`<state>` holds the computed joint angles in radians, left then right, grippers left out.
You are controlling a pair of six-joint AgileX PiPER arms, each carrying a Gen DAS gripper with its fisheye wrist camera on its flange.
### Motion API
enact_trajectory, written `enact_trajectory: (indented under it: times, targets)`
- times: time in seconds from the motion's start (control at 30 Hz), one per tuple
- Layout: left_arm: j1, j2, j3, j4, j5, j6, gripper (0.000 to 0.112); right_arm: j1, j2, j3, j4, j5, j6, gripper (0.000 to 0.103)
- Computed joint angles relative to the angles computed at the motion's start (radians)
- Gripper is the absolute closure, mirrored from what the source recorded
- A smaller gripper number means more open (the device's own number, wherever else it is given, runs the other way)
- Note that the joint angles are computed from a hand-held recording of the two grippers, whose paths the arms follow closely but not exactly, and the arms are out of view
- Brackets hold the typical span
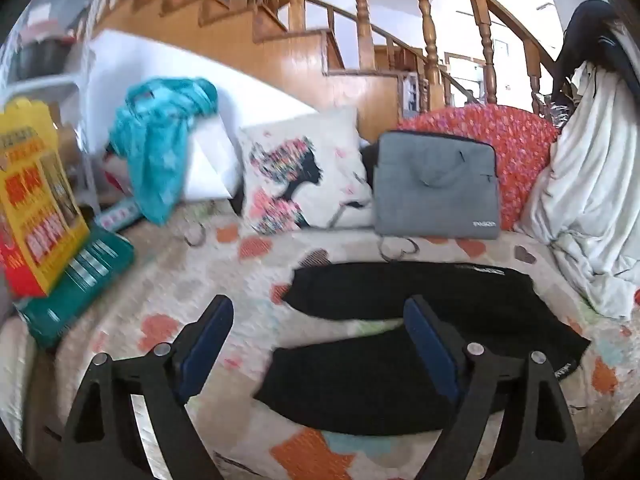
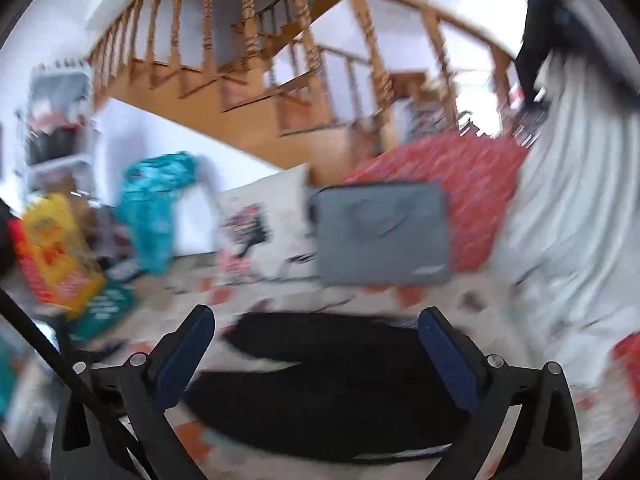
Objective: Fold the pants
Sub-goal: 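Move both grippers over the black pants toward the waistband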
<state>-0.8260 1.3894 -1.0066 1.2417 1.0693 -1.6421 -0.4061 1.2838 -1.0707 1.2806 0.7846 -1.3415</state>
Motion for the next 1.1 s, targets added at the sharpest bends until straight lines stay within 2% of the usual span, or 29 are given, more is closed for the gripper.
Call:
enact_trajectory:
  times: [0.03,0.07,0.13,0.2,0.4,0.53,0.77,0.87,1.0,1.1]
  targets:
    - [0.006,-0.004,-0.004,-0.003,0.003,0.006,0.025,0.033,0.016,-0.027,-0.061,-0.053,0.074,0.0]
    - [0.02,-0.009,-0.004,-0.003,-0.011,0.009,0.025,0.053,0.051,-0.066,-0.117,-0.067,0.137,0.0]
    - [0.065,-0.009,-0.01,-0.012,-0.06,0.026,0.025,0.06,0.156,-0.178,-0.185,0.003,0.22,0.0]
    - [0.113,0.016,-0.03,-0.031,-0.089,0.058,0.025,0.088,0.238,-0.253,-0.26,0.006,0.304,0.0]
    - [0.241,0.1,-0.05,-0.041,-0.193,0.123,0.025,0.191,0.416,-0.31,-0.403,-0.159,0.358,0.0]
    - [0.285,0.214,-0.12,-0.052,-0.208,0.184,0.025,0.227,0.545,-0.398,-0.506,-0.218,0.436,0.0]
    - [0.372,0.368,-0.254,-0.048,-0.308,0.243,0.025,0.28,0.679,-0.531,-0.666,-0.296,0.587,0.0]
    - [0.405,0.438,-0.349,-0.09,-0.314,0.346,0.025,0.305,0.735,-0.594,-0.776,-0.338,0.693,0.0]
    - [0.456,0.524,-0.452,-0.132,-0.346,0.411,0.025,0.323,0.837,-0.727,-0.927,-0.346,0.843,0.0]
    - [0.486,0.587,-0.52,-0.143,-0.363,0.43,0.025,0.338,0.937,-0.878,-1.046,-0.298,0.967,0.0]
